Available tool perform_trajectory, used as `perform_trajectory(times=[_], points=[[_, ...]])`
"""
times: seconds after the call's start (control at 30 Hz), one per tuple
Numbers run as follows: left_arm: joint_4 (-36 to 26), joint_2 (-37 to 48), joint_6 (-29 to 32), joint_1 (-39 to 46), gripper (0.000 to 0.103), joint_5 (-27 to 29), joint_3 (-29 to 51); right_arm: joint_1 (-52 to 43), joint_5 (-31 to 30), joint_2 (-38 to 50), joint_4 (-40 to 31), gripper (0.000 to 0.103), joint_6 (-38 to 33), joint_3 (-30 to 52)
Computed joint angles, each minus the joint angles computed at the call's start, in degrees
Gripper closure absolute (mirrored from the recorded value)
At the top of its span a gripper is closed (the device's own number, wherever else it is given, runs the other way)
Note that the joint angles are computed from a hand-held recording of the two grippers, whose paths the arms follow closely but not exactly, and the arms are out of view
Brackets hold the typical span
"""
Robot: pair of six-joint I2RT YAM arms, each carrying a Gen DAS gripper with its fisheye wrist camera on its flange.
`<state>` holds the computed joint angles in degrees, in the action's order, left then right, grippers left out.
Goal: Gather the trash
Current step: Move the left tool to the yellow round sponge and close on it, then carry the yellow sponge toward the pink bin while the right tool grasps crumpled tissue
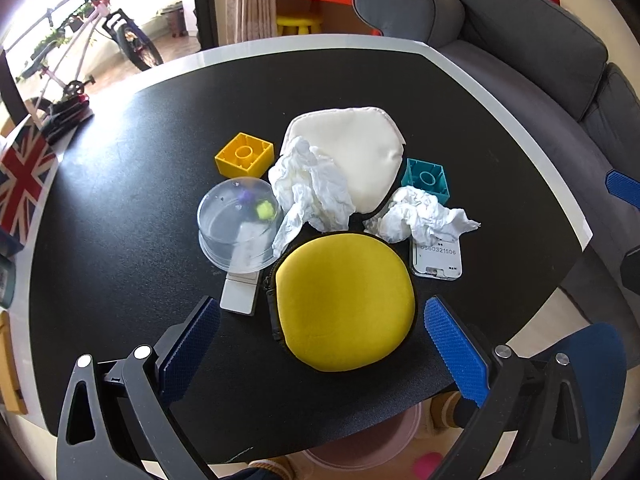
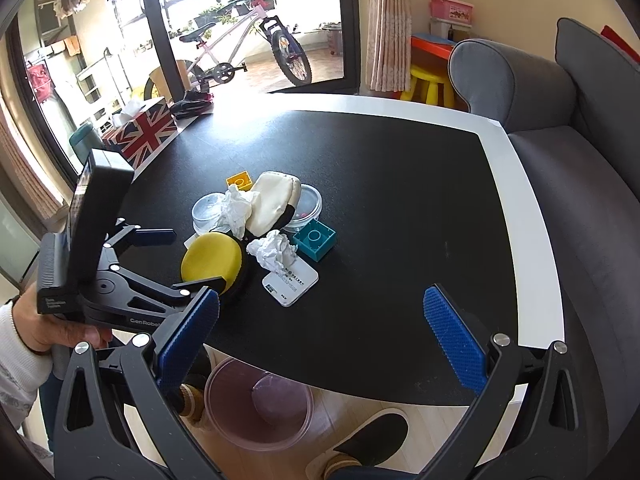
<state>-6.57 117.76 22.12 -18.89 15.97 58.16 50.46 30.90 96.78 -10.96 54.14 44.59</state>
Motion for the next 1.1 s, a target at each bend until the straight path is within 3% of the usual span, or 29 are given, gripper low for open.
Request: perform_trajectory(times=[0.07,0.13,0.2,0.67,1.1], points=[[0.69,0.2,-0.08,-0.09,0.007,-0.08,-0.39,0.02,0.03,0.02,0.03,0.003,-0.01,0.0],[1.26,0.35,0.01,-0.28,0.024,0.0,-0.76,0.0,0.02,0.03,0.05,0.003,-0.05,-0.02],[1.03,0.68,-0.18,-0.39,0.028,0.26,-0.61,-0.06,-0.13,0.03,0.19,0.003,-0.06,-0.13],[0.91,-5.76,2.63,3.05,0.03,5.4,-4.24,-0.72,-1.05,2.22,1.25,0.003,-1.72,1.45],[-1.6,-10.82,5.21,8.78,0.03,9.67,-3.47,-4.11,-3.56,11.76,1.2,0.003,-8.0,10.17]])
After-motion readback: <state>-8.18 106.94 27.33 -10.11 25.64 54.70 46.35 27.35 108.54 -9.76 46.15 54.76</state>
